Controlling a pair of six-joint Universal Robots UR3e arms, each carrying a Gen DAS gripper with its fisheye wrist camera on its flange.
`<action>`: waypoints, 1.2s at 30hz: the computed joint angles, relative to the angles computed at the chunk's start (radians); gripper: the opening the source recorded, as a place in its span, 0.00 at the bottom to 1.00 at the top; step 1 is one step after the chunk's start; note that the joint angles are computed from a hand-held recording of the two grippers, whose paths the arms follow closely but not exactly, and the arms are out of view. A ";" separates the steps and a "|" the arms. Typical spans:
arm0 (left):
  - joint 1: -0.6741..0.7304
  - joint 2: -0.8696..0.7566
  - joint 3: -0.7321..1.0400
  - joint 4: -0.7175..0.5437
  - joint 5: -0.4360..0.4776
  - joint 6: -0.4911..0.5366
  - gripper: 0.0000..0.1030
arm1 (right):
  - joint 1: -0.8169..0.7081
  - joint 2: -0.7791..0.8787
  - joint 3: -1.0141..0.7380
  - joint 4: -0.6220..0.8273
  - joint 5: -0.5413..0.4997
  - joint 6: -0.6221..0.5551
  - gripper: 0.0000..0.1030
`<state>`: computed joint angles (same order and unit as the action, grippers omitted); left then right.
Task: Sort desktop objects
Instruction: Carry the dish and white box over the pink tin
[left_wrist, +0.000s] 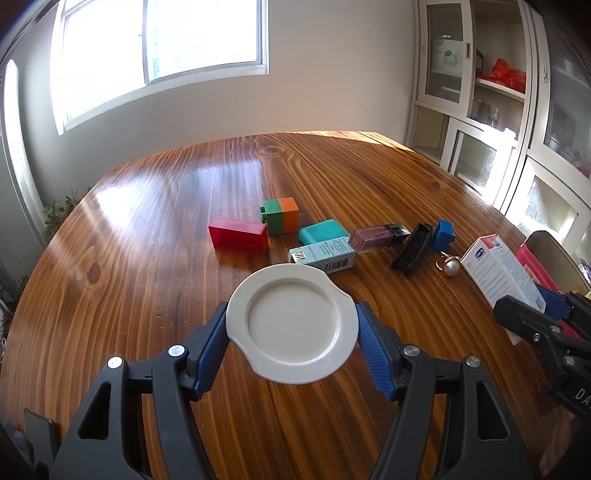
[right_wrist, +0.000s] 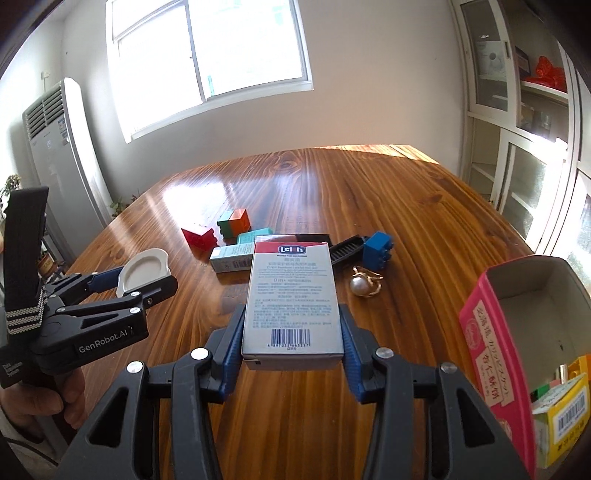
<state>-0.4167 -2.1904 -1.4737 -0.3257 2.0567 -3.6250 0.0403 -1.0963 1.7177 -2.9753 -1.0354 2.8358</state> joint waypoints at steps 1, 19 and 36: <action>-0.007 -0.009 0.016 -0.008 0.001 0.001 0.68 | -0.015 -0.017 0.021 -0.012 0.005 0.005 0.49; -0.114 -0.172 0.343 -0.171 0.009 0.034 0.68 | -0.284 -0.198 0.268 -0.153 0.058 0.044 0.49; -0.212 -0.485 1.006 -0.518 0.041 0.111 0.68 | -0.455 -0.185 0.329 -0.191 0.068 0.032 0.49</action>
